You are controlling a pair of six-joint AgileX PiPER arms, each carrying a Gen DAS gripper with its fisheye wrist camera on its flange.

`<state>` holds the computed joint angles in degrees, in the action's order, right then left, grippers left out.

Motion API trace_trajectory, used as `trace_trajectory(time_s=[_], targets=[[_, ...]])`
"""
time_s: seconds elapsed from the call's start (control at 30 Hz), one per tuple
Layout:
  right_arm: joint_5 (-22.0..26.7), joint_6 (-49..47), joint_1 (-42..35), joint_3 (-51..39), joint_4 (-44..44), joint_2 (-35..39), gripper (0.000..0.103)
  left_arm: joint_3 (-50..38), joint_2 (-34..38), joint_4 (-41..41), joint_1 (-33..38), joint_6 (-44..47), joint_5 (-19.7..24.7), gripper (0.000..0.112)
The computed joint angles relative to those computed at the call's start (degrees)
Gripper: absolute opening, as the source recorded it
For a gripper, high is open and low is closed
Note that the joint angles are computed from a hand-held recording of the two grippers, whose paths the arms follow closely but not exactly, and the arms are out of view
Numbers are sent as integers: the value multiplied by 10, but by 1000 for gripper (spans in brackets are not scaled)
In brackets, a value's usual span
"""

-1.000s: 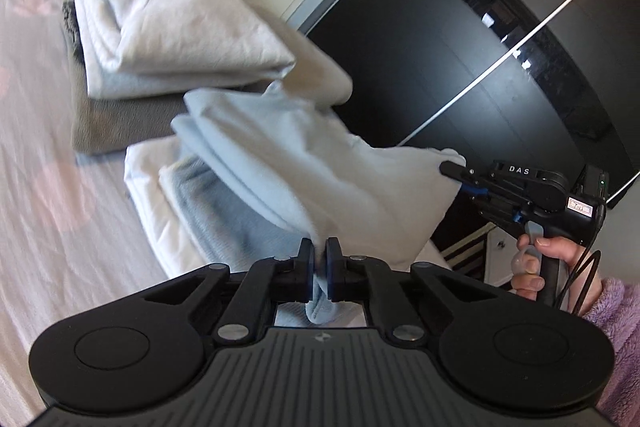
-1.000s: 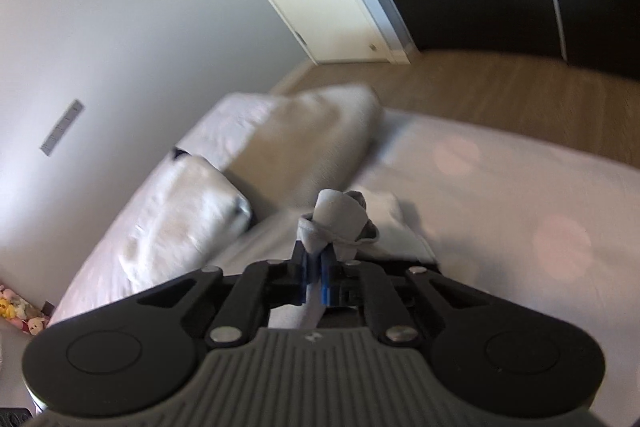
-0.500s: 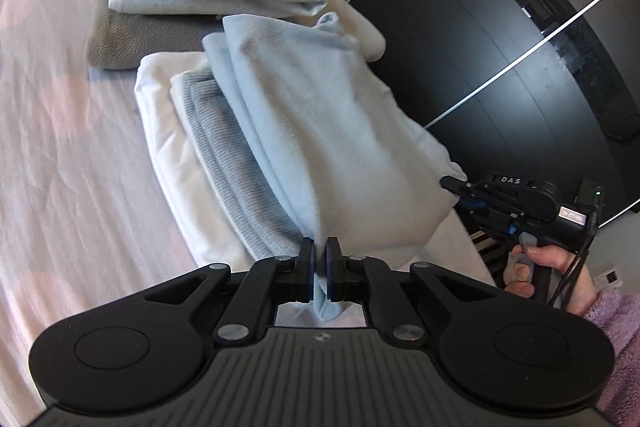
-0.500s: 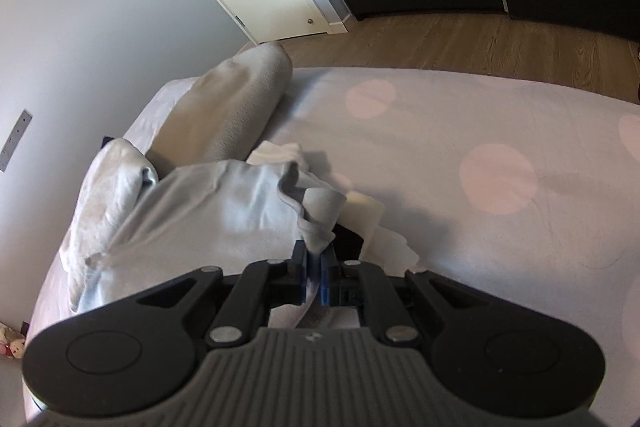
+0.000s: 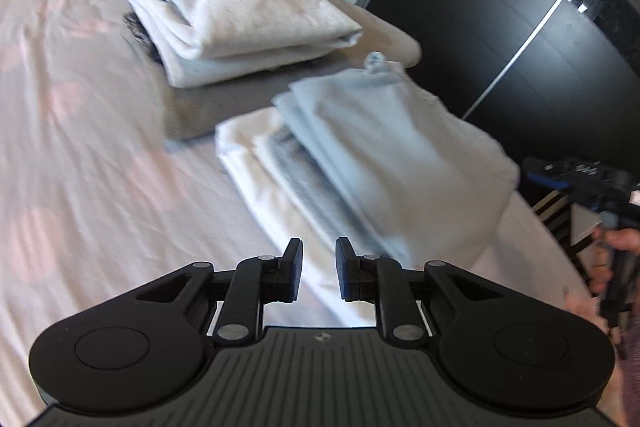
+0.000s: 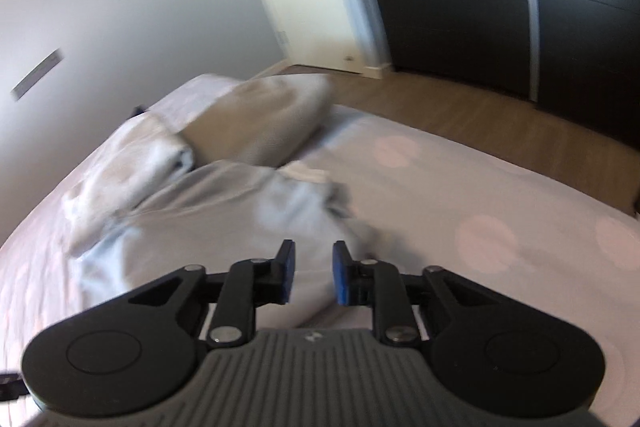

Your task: Fold clothes

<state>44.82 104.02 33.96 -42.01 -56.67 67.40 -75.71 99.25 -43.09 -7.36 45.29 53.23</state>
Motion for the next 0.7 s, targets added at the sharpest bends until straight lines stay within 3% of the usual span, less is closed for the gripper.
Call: trace_trajectory(time_s=[0.13, 0.3, 0.6, 0.7], targets=[[-48, -87, -1, -70, 2, 63, 18, -25, 4, 66, 12, -14, -8, 15], [-103, -195, -28, -188, 37, 180, 18, -42, 14, 91, 61, 4, 14, 15], [-97, -330, -49, -344, 150, 343, 17, -64, 68, 81, 127, 39, 24, 17], [-102, -309, -53, -352, 149, 366, 16, -82, 91, 84, 136, 36, 32, 17]])
